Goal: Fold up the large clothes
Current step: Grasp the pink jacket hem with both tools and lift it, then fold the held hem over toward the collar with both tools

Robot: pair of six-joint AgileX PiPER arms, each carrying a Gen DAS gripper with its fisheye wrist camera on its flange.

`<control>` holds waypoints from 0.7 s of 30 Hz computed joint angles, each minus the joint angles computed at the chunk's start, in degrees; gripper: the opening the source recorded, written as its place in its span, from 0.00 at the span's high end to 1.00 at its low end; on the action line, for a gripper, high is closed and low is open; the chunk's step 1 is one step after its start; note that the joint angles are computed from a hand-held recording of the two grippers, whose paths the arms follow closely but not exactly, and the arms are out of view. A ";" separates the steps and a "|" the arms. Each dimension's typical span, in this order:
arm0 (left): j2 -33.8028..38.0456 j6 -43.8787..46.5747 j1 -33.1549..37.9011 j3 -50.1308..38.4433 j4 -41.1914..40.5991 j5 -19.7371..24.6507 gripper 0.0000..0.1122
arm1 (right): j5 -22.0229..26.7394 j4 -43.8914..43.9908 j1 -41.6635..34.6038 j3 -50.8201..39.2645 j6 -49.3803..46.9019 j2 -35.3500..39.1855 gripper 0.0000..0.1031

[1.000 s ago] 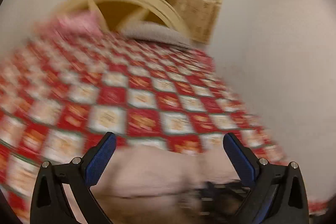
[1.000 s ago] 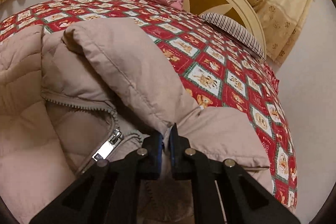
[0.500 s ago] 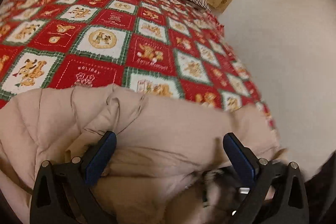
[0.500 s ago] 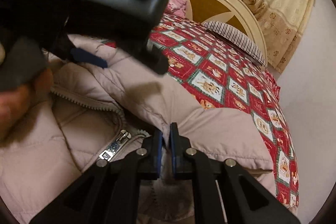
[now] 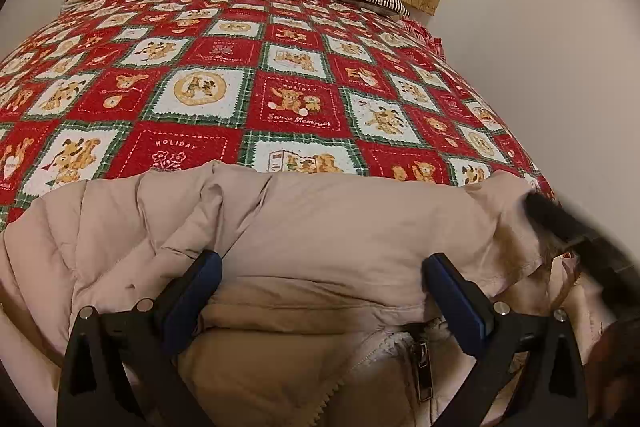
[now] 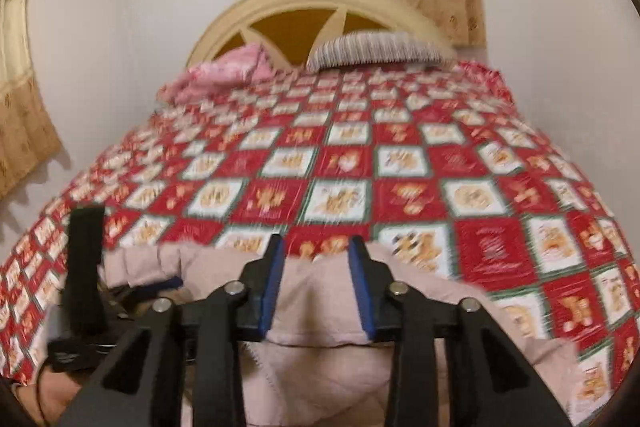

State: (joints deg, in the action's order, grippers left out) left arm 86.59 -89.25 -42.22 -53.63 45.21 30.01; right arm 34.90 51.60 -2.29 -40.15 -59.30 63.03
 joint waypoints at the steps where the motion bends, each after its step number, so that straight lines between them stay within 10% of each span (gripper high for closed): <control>1: -0.20 -0.62 0.06 0.34 0.56 -0.33 0.10 | -3.42 -1.92 2.40 0.98 2.67 1.97 0.74; 9: -0.60 -2.68 -0.79 0.38 2.65 0.30 0.10 | 2.64 -0.14 -4.15 0.41 0.20 10.68 0.83; 16: 2.49 1.07 -13.15 -11.04 13.63 28.21 0.10 | 5.08 3.75 -7.22 1.33 -4.24 11.69 0.84; 21: 8.02 13.27 -6.13 -12.55 3.78 22.71 0.10 | 3.58 3.46 -6.35 2.00 -3.95 10.90 0.84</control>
State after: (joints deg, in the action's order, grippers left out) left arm 94.62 -75.99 -48.35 -66.18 48.98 52.71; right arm 38.48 55.06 -8.64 -38.15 -63.25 73.93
